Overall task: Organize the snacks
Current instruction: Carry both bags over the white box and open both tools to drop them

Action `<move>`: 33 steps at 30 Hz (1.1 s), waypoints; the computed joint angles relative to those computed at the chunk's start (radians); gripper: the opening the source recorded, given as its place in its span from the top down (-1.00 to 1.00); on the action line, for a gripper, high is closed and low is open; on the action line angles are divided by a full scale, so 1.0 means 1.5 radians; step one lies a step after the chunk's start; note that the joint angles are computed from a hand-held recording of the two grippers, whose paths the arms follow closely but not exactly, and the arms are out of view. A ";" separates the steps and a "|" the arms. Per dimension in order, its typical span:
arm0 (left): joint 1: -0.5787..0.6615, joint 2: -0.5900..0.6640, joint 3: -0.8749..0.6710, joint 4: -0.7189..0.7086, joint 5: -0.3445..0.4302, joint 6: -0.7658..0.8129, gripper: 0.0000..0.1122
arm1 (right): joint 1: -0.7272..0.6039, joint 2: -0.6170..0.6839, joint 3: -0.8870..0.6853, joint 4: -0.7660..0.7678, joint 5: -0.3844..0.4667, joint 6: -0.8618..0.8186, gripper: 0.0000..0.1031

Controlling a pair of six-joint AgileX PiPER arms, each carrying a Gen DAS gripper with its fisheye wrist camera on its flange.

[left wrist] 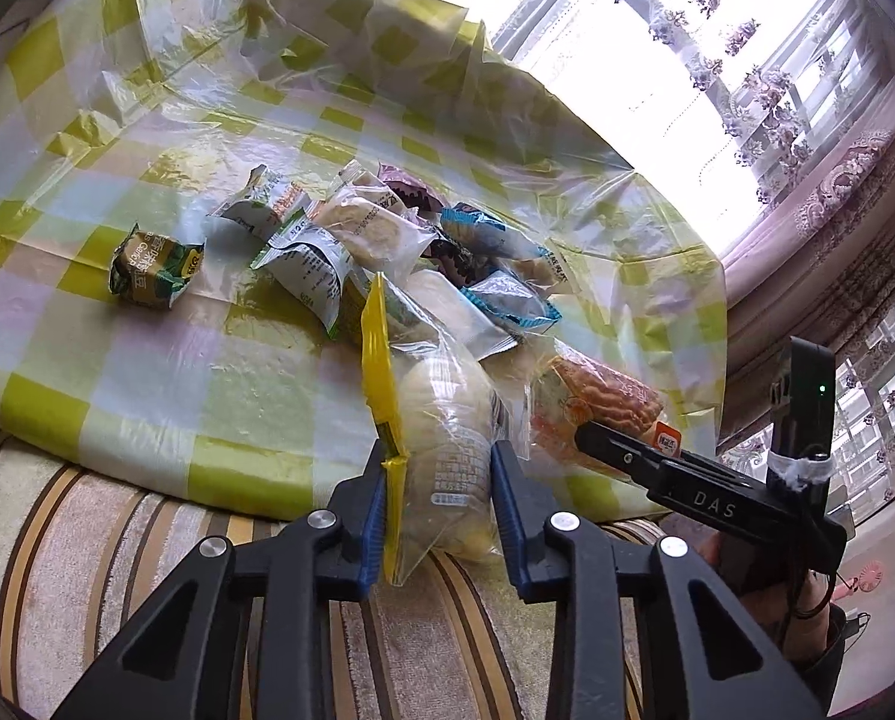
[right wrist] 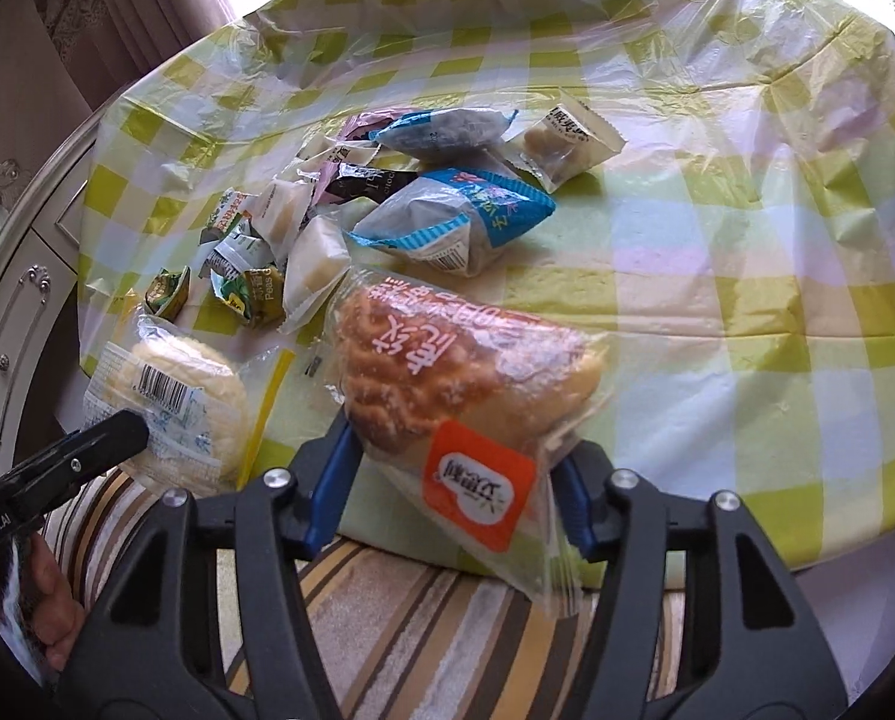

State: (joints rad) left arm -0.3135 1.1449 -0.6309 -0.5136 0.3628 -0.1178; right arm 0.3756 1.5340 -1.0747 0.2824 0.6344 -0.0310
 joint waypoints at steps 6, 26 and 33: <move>-0.049 0.005 -0.027 0.088 -0.007 -0.098 0.43 | -0.045 -0.065 0.046 0.027 0.001 -0.009 -0.18; -0.291 0.273 -0.315 -0.048 0.009 0.032 0.42 | -0.455 -0.261 0.161 0.076 0.128 -0.214 -0.18; -0.349 0.390 -0.449 -0.056 0.072 0.049 0.41 | -0.557 -0.274 0.188 0.010 0.112 -0.215 -0.19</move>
